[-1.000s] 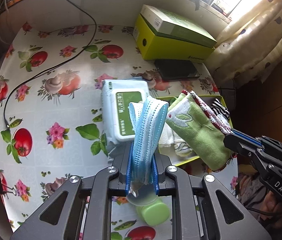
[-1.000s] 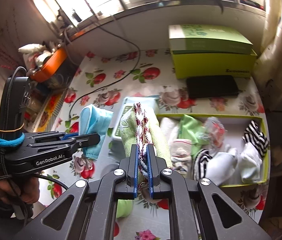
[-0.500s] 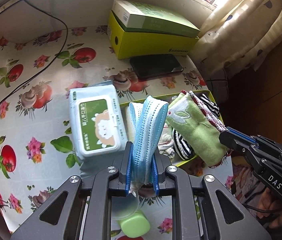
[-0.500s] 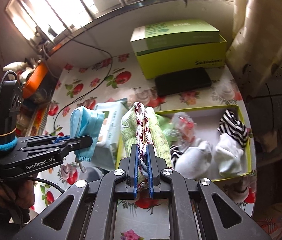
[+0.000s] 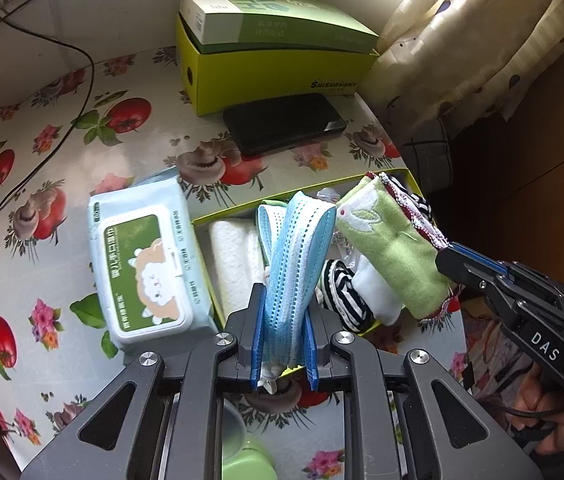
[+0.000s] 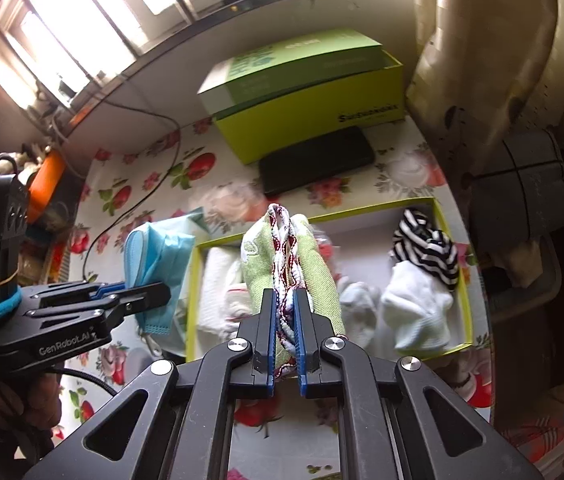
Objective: Organize soft objects
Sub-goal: 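Carry the blue mask and green towel over the box with both grippers, then lower the mask and towel into the box and open both grippers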
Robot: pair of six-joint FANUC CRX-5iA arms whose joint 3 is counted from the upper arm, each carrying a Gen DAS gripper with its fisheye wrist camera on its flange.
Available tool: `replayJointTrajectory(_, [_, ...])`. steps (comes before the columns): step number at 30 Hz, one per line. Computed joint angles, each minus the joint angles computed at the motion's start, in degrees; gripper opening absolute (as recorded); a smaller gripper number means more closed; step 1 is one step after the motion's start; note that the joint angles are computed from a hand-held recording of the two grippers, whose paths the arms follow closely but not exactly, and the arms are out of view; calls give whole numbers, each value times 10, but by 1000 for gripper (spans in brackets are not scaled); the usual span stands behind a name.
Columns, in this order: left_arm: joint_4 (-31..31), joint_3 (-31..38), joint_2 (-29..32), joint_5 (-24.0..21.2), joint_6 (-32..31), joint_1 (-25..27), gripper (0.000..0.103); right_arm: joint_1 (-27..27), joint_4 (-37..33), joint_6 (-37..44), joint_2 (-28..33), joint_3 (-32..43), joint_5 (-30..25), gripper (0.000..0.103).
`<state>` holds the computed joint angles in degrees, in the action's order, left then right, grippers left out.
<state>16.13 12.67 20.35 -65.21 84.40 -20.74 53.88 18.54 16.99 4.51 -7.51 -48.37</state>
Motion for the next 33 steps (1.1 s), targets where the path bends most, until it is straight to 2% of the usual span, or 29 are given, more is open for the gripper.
replayJointTrajectory(15, [-1, 61, 59, -22, 6, -21, 17, -36, 7, -33, 0, -38, 9, 8])
replayJointTrajectory(29, [4, 104, 110, -43, 10, -35, 17, -40, 43, -52, 8, -48, -28, 8])
replayJointTrajectory(33, [3, 116, 123, -48, 16, -39, 17, -40, 29, -36, 19, -41, -34, 8])
